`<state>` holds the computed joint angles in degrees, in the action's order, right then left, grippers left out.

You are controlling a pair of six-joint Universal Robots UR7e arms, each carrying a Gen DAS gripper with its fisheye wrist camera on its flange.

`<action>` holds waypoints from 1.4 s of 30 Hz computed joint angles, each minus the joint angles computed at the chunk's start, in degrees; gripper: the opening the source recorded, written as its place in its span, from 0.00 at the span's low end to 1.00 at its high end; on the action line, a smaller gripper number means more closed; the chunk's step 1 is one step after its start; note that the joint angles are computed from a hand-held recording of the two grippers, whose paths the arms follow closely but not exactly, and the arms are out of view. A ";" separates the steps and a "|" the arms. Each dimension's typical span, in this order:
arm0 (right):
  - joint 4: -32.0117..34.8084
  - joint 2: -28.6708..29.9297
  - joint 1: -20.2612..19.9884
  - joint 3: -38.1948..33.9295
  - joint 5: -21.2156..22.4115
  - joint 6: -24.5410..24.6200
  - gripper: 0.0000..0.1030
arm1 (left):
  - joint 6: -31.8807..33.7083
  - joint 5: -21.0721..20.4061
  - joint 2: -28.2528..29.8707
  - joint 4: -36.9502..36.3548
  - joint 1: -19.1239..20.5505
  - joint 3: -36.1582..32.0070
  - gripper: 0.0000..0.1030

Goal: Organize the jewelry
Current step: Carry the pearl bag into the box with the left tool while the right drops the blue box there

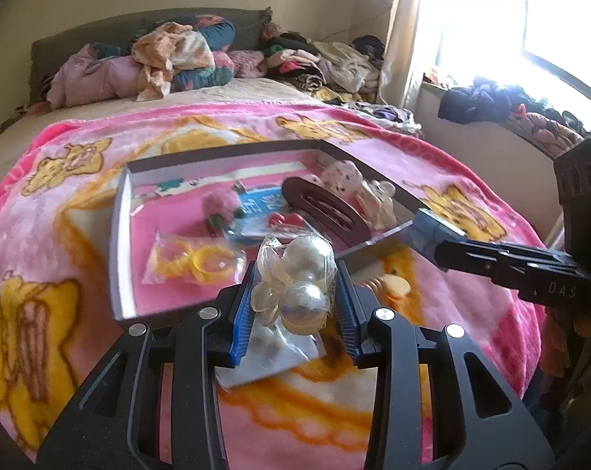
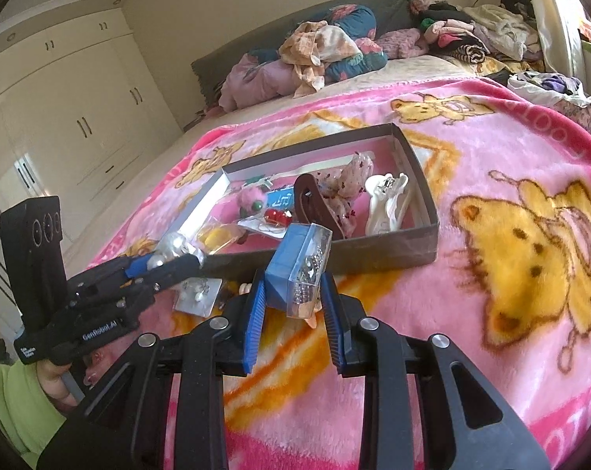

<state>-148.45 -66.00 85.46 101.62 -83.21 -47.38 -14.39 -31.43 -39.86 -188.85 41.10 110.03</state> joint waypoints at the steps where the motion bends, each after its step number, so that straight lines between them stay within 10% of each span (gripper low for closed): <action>1: -0.29 0.20 0.11 -0.11 -0.14 0.12 0.26 | 0.48 0.33 0.03 -0.36 0.09 -0.19 0.28; 42: -5.60 8.93 2.59 -8.71 -5.69 4.13 0.26 | 2.73 -0.89 1.07 0.23 5.56 -6.97 0.28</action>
<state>-154.05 -57.08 88.05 92.92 -88.90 -43.25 -11.66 -32.32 -38.78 -188.62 46.66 103.06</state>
